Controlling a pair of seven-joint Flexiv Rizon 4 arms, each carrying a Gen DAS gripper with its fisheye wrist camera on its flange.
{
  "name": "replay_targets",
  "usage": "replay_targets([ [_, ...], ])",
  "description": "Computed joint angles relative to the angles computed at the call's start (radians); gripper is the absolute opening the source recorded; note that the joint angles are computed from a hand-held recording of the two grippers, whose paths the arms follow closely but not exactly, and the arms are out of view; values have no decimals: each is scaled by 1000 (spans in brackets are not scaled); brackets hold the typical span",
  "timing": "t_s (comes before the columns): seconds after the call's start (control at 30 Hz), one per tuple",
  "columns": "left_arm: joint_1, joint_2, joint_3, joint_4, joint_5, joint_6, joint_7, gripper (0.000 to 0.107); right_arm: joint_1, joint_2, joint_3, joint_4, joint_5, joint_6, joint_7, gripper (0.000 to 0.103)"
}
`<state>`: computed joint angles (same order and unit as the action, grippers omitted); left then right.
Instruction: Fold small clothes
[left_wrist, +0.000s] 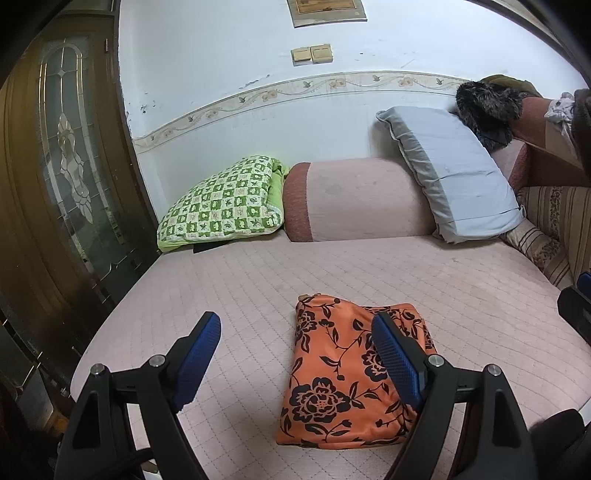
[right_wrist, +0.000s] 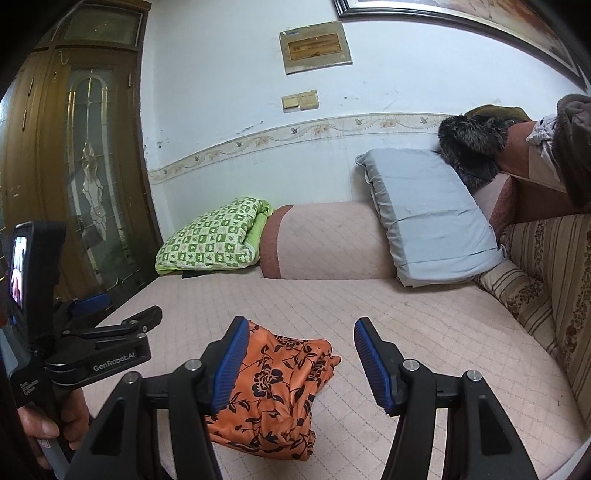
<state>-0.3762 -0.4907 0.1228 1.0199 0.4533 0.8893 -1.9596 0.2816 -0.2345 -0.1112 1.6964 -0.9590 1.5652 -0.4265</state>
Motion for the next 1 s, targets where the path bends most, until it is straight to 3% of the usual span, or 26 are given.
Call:
replay_targets([
  [0.47,3,7,2,7,4,10,-13,84,5,7,11,1,-41,-17,7,63],
  [1.0,3,29,-4,35,6,35,-17,84,-9,13,33,14,-7,-29,-27,63],
])
